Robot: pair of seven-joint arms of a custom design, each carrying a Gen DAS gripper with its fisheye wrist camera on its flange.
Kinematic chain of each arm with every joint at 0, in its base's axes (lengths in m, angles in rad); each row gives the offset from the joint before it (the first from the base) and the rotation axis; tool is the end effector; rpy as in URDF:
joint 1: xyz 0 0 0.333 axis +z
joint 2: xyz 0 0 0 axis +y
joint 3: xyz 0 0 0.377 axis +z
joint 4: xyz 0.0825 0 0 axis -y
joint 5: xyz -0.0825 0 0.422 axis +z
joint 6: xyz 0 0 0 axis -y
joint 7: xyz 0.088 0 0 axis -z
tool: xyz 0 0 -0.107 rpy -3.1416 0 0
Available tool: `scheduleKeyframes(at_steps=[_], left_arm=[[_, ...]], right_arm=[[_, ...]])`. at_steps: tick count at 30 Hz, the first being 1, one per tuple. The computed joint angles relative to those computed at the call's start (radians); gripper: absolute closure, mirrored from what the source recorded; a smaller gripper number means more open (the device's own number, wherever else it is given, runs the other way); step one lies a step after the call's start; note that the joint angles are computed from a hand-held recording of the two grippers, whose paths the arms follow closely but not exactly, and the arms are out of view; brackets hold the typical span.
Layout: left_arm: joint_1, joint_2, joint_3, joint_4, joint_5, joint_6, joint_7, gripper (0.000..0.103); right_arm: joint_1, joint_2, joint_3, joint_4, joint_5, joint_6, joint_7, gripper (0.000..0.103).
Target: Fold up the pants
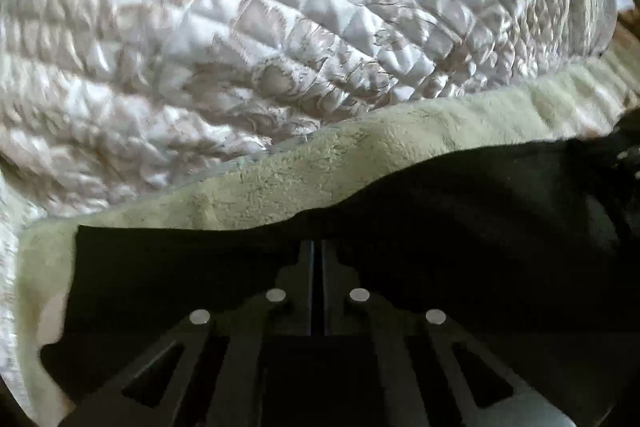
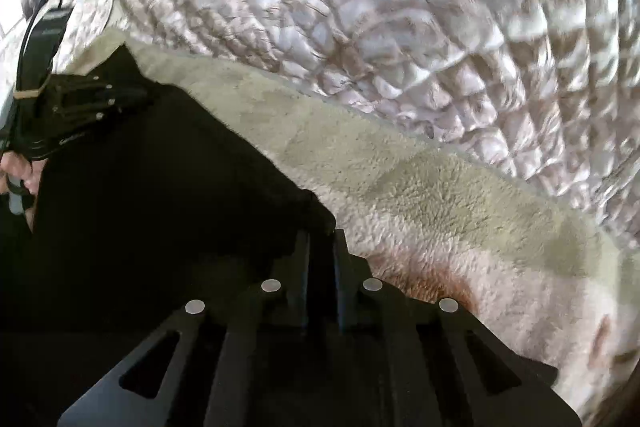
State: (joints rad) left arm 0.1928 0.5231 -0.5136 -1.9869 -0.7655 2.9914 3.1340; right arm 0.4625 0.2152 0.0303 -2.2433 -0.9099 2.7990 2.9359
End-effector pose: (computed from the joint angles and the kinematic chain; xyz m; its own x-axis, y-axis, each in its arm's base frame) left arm 0.6769 -0.1402 0.2893 -0.8139 -0.5600 -0.1548 -0.3698 0.7048 -0.6053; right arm 0.5078 0.3143 0.3258 -0.0565 -0.9984 -0.0060 -0.8608 0.0517 -0.5063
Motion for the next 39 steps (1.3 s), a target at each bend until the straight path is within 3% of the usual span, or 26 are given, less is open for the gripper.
scheduleKeyframes(at_steps=[2, 5, 8, 12, 15, 19, 21, 23, 26, 28, 29, 30, 31, 33, 39], left_arm=[[0.043, -0.026, -0.03, -0.015, -0.039, -0.038, 0.008, 0.1], [0.178, -0.103, -0.131, -0.062, -0.231, -0.098, 0.148, 0.1], [0.296, -0.229, -0.158, -0.118, -0.406, -0.257, 0.245, 0.1], [0.394, -0.406, -0.099, -0.228, -0.543, -0.496, 0.317, 0.099], [0.433, -0.501, -0.008, -0.328, -0.524, -0.647, 0.31, 0.099], [0.424, -0.514, 0.079, -0.417, -0.417, -0.675, 0.264, 0.099], [0.405, -0.507, 0.109, -0.455, -0.363, -0.628, 0.248, 0.099], [0.389, -0.505, 0.142, -0.473, -0.324, -0.618, 0.227, 0.099], [0.371, -0.534, 0.195, -0.486, -0.334, -0.65, 0.244, 0.099], [0.352, -0.554, 0.226, -0.487, -0.359, -0.657, 0.255, 0.097], [0.342, -0.564, 0.24, -0.486, -0.368, -0.667, 0.262, 0.096], [0.331, -0.574, 0.254, -0.485, -0.381, -0.675, 0.269, 0.088], [0.317, -0.58, 0.264, -0.481, -0.394, -0.676, 0.269, 0.072], [0.284, -0.584, 0.28, -0.477, -0.427, -0.665, 0.274, 0.056], [0.16, -0.567, 0.297, -0.468, -0.487, -0.572, 0.295, 0.054]], right_arm=[[0.024, -0.034, 0.0, -0.004, -0.039, -0.028, 0.054, 0.095], [0.045, -0.114, 0.018, -0.03, -0.141, -0.063, 0.183, 0.095], [0.055, -0.204, 0.082, -0.071, -0.212, -0.118, 0.309, 0.095], [0.101, -0.282, 0.196, -0.125, -0.248, -0.214, 0.5, 0.095], [0.153, -0.288, 0.266, -0.155, -0.237, -0.25, 0.65, 0.094], [0.219, -0.229, 0.299, -0.174, -0.188, -0.217, 0.852, 0.094], [0.246, -0.18, 0.294, -0.178, -0.209, -0.168, 0.991, 0.093], [0.281, -0.17, 0.29, -0.181, -0.231, -0.181, 1.086, 0.09], [0.318, -0.197, 0.293, -0.184, -0.266, -0.224, 1.193, 0.073], [0.336, -0.218, 0.305, -0.191, -0.289, -0.261, 1.279, 0.053], [0.345, -0.225, 0.313, -0.193, -0.299, -0.281, 1.317, 0.051], [0.356, -0.235, 0.323, -0.199, -0.302, -0.308, 1.363, 0.05], [0.363, -0.236, 0.331, -0.198, -0.3, -0.329, 1.394, 0.05], [0.378, -0.242, 0.343, -0.212, -0.309, -0.364, 1.504, 0.05], [0.387, -0.262, 0.347, -0.256, -0.242, -0.406, 1.678, 0.05]])
